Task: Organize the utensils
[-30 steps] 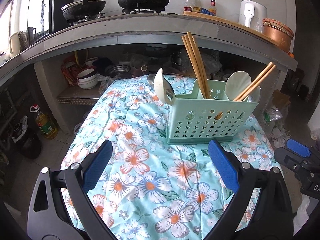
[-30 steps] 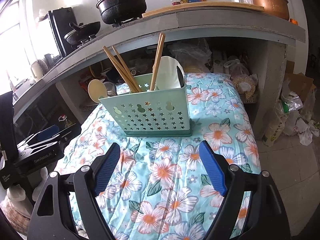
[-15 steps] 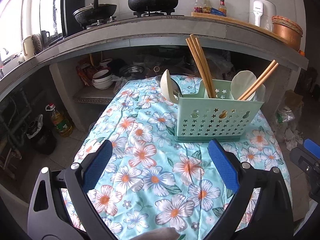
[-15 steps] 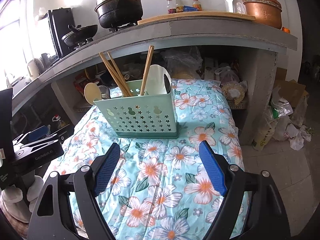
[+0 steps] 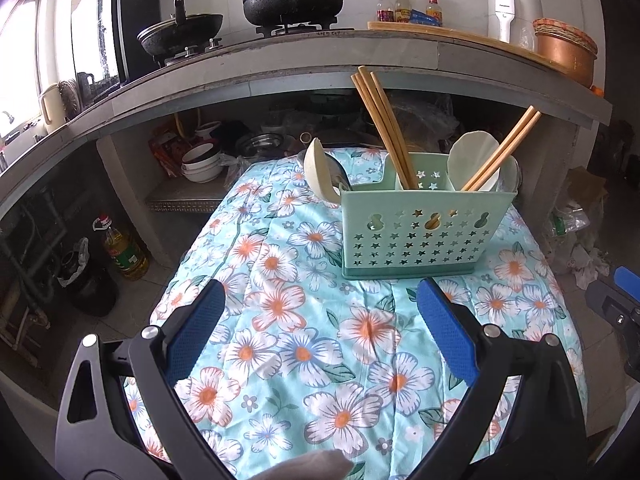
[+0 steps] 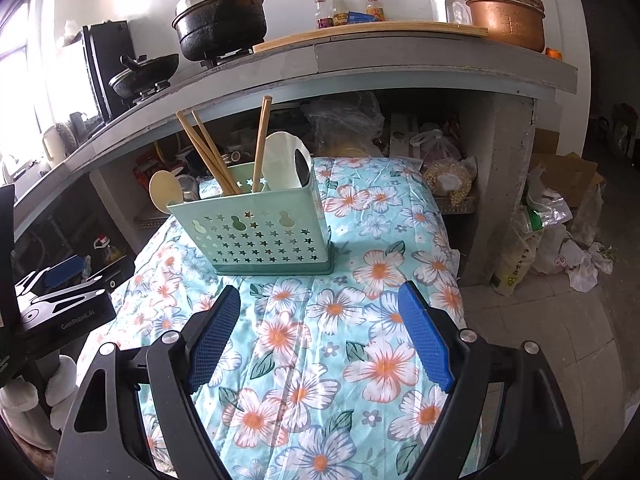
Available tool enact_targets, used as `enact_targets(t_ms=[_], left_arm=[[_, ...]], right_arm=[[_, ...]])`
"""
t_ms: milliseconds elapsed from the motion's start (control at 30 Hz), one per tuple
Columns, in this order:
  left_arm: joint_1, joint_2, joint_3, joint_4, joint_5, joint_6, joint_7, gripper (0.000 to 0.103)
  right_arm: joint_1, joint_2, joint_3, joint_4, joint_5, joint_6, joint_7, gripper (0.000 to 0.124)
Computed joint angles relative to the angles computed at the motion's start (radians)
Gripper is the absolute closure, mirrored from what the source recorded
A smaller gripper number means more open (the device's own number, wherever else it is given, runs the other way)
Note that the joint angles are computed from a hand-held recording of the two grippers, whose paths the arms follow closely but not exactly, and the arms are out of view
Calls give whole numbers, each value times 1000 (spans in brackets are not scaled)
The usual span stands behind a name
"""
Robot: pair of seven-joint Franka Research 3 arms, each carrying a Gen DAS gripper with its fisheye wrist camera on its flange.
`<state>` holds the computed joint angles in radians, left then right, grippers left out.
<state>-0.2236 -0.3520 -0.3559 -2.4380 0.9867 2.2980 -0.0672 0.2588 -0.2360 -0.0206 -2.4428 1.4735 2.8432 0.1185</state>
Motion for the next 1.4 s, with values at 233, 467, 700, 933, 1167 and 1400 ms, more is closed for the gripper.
enact_targets(t_ms=[233,467,700,933,1167,1400], left_arm=[[-6,-7,0,-5,-9,13,12,10],[-5,-17,-5,-9,-8,16,12,10],[-9,-7,-9,-2,-8,20,15,10],[-11,0,-8,4,-9,8,13,10],[-12,-1,-9,4,-5,-6,11,10],[-11,-19,-7,-5,-11,-26,8,10]], right_arm=[[5,-4,5,-3,-13,22,5,45],[11,-11,4,-9,-4,41,-4,45],[11,-11,1,-10,-19,43,7,45],[17,-12,1,-12,-18,61,-2,45],[13,-7,-1,-11,-12,75,-10,45],[6,-4,-4,-3,-5,92,-17,45]])
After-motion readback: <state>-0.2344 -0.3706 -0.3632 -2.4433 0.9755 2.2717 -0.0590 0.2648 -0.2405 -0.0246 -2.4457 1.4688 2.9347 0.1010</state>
